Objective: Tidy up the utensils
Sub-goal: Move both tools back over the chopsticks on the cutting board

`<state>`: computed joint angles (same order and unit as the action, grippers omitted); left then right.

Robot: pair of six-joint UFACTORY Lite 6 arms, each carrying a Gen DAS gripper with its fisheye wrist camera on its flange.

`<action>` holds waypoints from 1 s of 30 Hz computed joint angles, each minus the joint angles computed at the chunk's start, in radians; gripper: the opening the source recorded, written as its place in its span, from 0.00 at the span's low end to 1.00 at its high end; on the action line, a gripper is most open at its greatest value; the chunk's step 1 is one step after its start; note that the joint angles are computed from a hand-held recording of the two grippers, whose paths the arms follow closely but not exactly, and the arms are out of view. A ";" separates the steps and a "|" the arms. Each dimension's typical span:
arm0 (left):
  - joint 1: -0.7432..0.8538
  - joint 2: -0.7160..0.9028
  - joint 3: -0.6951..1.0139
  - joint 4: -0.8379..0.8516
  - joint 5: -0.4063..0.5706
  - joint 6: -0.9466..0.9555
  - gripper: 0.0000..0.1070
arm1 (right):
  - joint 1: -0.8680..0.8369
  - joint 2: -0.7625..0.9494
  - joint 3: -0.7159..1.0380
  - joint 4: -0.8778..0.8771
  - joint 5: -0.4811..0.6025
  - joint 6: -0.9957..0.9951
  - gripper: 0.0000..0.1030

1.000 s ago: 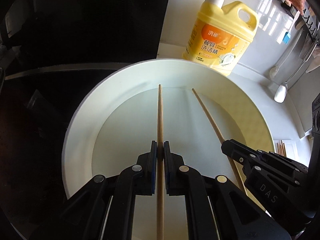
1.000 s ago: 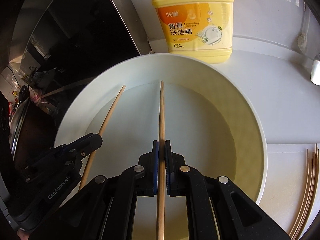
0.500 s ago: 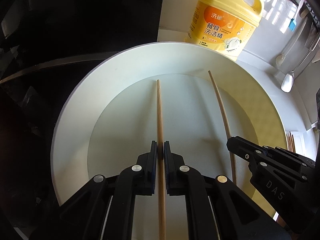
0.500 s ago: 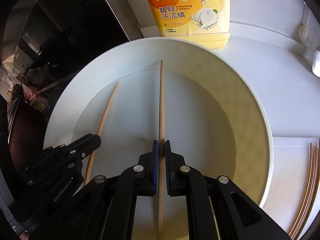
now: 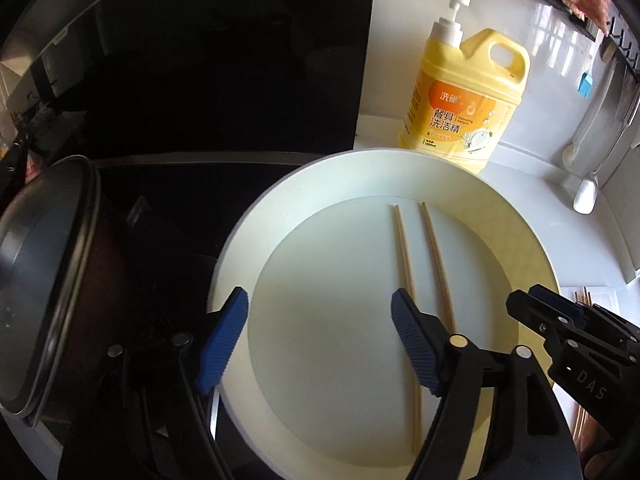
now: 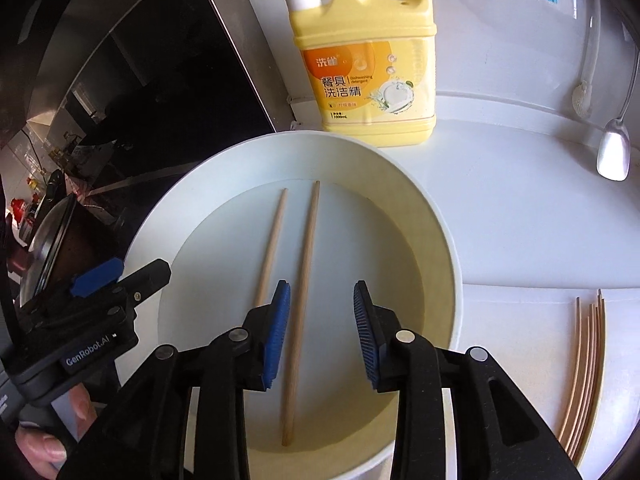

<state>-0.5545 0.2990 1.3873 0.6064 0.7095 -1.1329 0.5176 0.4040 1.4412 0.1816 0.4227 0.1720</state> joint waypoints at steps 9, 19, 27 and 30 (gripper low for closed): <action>-0.203 -0.050 0.042 0.052 0.169 -0.186 0.82 | -0.081 -0.373 -0.380 0.048 -0.043 -0.131 0.46; -0.493 0.257 0.454 0.020 0.344 -0.342 0.83 | -0.503 -0.816 -0.744 0.325 0.142 -0.652 0.55; -0.639 0.635 1.012 -0.011 0.567 -0.339 0.84 | -1.015 -0.879 -0.829 0.548 0.371 -1.217 0.61; -0.662 0.824 1.326 -0.031 0.673 -0.282 0.85 | -1.150 -0.851 -0.829 0.576 0.408 -1.355 0.61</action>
